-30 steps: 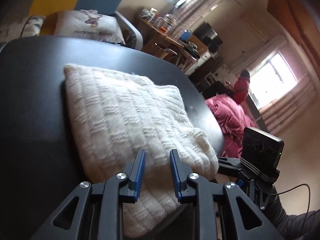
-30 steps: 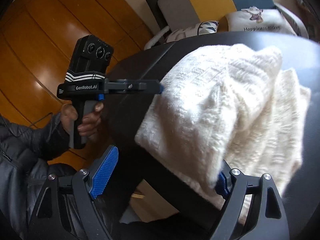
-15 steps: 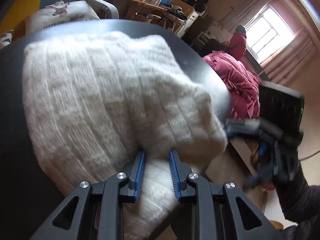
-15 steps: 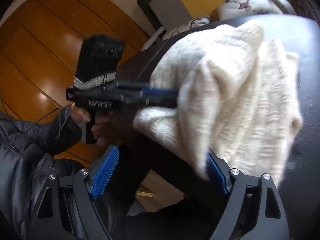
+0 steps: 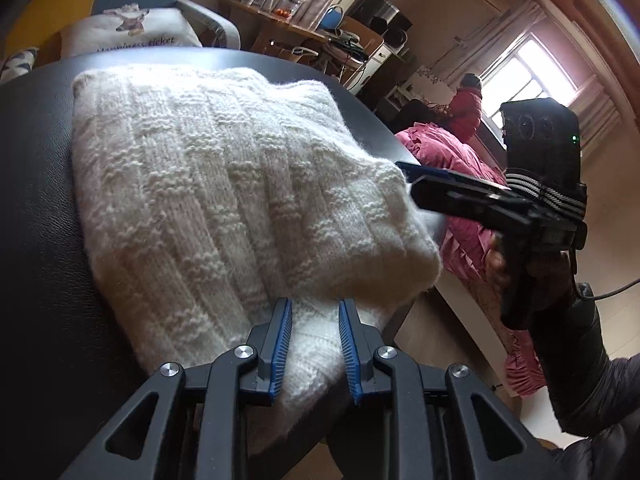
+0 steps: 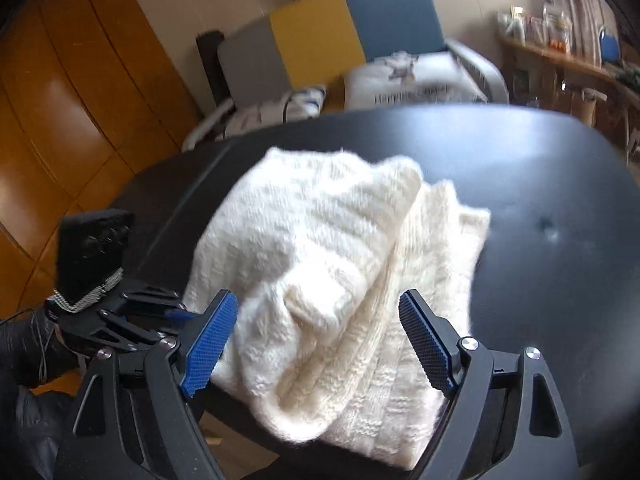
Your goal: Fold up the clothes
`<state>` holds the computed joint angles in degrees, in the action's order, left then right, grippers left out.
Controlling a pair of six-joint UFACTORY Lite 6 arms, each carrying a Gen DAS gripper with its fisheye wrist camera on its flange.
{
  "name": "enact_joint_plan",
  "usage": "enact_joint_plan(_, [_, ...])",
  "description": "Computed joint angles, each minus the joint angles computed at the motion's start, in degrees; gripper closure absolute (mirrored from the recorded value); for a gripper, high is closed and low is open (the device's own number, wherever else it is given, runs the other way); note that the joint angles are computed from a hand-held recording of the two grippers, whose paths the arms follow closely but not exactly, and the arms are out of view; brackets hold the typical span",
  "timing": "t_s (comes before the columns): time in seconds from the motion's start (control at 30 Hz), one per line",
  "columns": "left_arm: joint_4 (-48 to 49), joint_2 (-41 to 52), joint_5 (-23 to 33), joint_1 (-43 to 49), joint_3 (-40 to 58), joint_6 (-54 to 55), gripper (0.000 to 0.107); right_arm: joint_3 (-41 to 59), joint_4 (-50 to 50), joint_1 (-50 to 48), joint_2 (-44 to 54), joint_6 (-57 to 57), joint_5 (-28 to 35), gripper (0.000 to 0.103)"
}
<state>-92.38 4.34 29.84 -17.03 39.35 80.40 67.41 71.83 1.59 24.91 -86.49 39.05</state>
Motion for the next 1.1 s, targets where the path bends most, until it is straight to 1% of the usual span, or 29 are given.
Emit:
enact_joint_plan(0.07, [0.5, -0.4, 0.3, 0.6, -0.8, 1.0, 0.083, 0.5, 1.2, 0.7, 0.4, -0.8, 0.6, 0.024])
enact_joint_plan(0.13, [0.0, -0.3, 1.3, 1.6, -1.5, 2.0, 0.083, 0.7, -0.2, -2.3, 1.4, -1.4, 3.8, 0.025])
enact_joint_plan(0.17, [0.1, -0.2, 1.9, 2.1, -1.5, 1.9, 0.083, 1.9, -1.2, -2.0, 2.3, 0.6, 3.2, 0.025])
enact_joint_plan(0.23, [0.5, 0.0, 2.7, 2.7, -1.5, 1.6, 0.083, 1.4, 1.1, -1.7, 3.6, 1.7, 2.8, 0.025])
enact_joint_plan(0.33, [0.2, 0.5, 1.9, 1.7, -0.9, 1.8, 0.083, 2.1, 1.6, -2.4, 6.3, 5.1, 4.4, 0.025])
enact_joint_plan(0.37, [-0.9, 2.3, 0.4, -0.9, 1.5, 1.2, 0.083, 2.0, 2.4, -2.4, 6.8, 4.7, 4.8, 0.025])
enact_joint_plan(0.4, [-0.9, 2.4, 0.0, -1.2, 1.7, 1.0, 0.083, 1.8, 3.4, -2.5, 7.2, 3.8, 5.1, 0.025])
enact_joint_plan(0.47, [0.0, 2.9, 0.5, -0.9, 2.3, 0.1, 0.083, 1.0, 2.0, -0.9, 6.0, 6.3, 2.1, 0.025])
enact_joint_plan(0.53, [0.2, 3.5, 0.9, -0.7, 2.7, -0.1, 0.083, -1.0, 1.1, 1.3, 3.2, 5.2, -2.0, 0.026])
enact_joint_plan(0.57, [0.2, 3.6, 1.0, -0.5, 2.8, -0.1, 0.083, -1.5, 0.2, 2.4, 2.5, 5.4, -3.9, 0.041])
enact_joint_plan(0.6, [0.3, 3.5, 0.9, -0.5, 2.7, -0.2, 0.083, -1.7, -0.9, 3.6, 2.0, 6.0, -5.7, 0.072])
enact_joint_plan(0.63, [0.5, 3.3, 0.8, -0.6, 2.6, -0.3, 0.083, -1.9, -2.2, 4.5, 1.7, 6.9, -7.3, 0.078])
enact_joint_plan(0.73, [0.7, 2.9, -0.5, -1.4, 2.6, -0.6, 0.083, -2.0, -1.7, 5.0, 2.1, 7.5, -8.1, 0.078])
enact_joint_plan(0.8, [0.3, 5.7, -3.6, -4.4, 5.9, -1.2, 0.083, -1.4, 1.0, 3.8, 3.6, 6.6, -6.1, 0.078])
enact_joint_plan(0.83, [1.7, 5.6, -4.8, -5.4, 6.3, -2.6, 0.083, -1.6, 1.9, 3.7, 3.7, 6.3, -6.4, 0.079])
enact_joint_plan(0.9, [5.1, 5.5, -7.2, -7.1, 7.2, -5.8, 0.083, -2.2, 3.0, 2.6, 2.6, 6.5, -4.7, 0.084])
enact_joint_plan(1.0, [11.7, 5.4, -9.8, -9.3, 8.4, -9.0, 0.084, -5.1, 6.3, 0.9, -3.3, 2.0, -2.5, 0.086])
enact_joint_plan(1.07, [15.5, 5.7, -10.8, -10.3, 8.9, -10.4, 0.084, -6.5, 5.6, 1.3, -5.2, 0.4, -5.1, 0.086])
enact_joint_plan(1.1, [16.6, 5.7, -10.9, -10.6, 9.1, -10.8, 0.084, -6.4, 4.3, 1.9, -3.9, 1.1, -7.4, 0.087])
